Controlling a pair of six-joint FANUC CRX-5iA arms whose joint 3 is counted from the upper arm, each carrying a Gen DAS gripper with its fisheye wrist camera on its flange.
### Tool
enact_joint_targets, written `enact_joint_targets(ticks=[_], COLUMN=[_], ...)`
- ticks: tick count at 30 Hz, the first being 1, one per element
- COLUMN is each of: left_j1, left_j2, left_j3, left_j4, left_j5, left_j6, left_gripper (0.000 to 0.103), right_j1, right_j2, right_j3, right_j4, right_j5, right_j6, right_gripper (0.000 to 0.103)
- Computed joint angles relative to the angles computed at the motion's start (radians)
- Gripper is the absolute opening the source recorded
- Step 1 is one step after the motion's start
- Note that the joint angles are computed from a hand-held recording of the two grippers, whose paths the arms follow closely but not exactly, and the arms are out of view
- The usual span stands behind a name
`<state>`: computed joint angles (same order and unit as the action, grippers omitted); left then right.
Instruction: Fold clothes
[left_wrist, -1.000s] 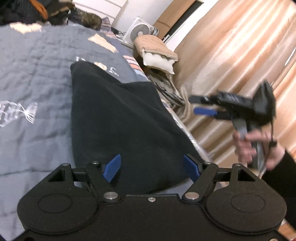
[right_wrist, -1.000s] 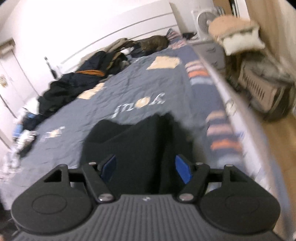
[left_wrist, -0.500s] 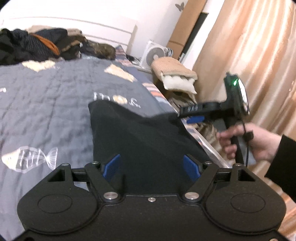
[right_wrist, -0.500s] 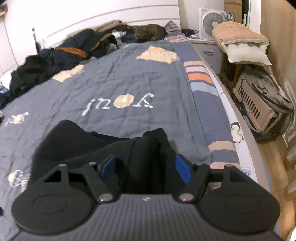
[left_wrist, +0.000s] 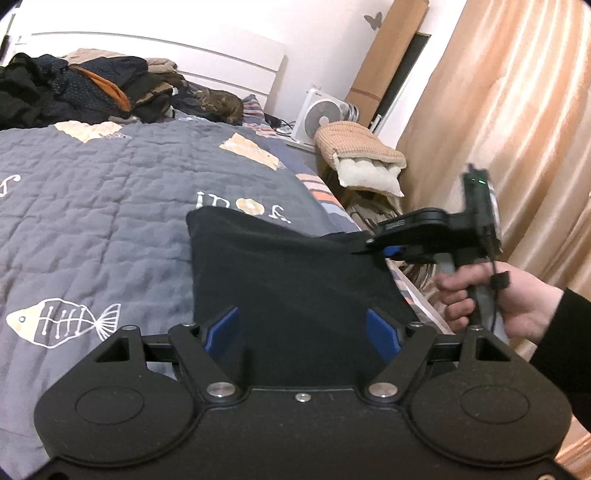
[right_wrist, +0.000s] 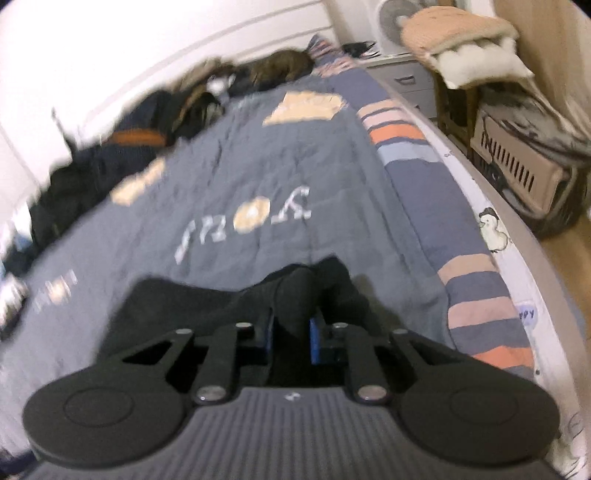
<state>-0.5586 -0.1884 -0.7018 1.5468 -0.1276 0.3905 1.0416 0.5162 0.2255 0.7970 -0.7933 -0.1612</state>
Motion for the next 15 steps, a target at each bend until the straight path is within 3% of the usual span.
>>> enact_joint_targets(ticks=[3,6,10,15], left_j1=[0.004,0.019,0.037,0.042], left_j2=[-0.005,-0.003,0.001,-0.004], left_j3=[0.0,0.002,0.004,0.003], left_j4=[0.01,-0.034,-0.078,-0.083], left_j5=[-0.001,-0.02,-0.046,-0.052], left_j6=[-0.001,0.025,0.052,0.058], left_gripper=[0.075,0.075,0.076,0.077], right_j1=[-0.018,-0.024,-0.005,0.045], right_j2=[-0.021,0.016,0.042,-0.043], right_j3=[-0.04,0.02,0.07,0.03], right_j4=[-0.017,-0.125,-0.121,-0.104], right_j5=[0.035,-0.004,-0.067,-0.129], right_j6=[-0.052,0.078,0.163,0.175], right_gripper=[0.014,0.016,0.022,0.03])
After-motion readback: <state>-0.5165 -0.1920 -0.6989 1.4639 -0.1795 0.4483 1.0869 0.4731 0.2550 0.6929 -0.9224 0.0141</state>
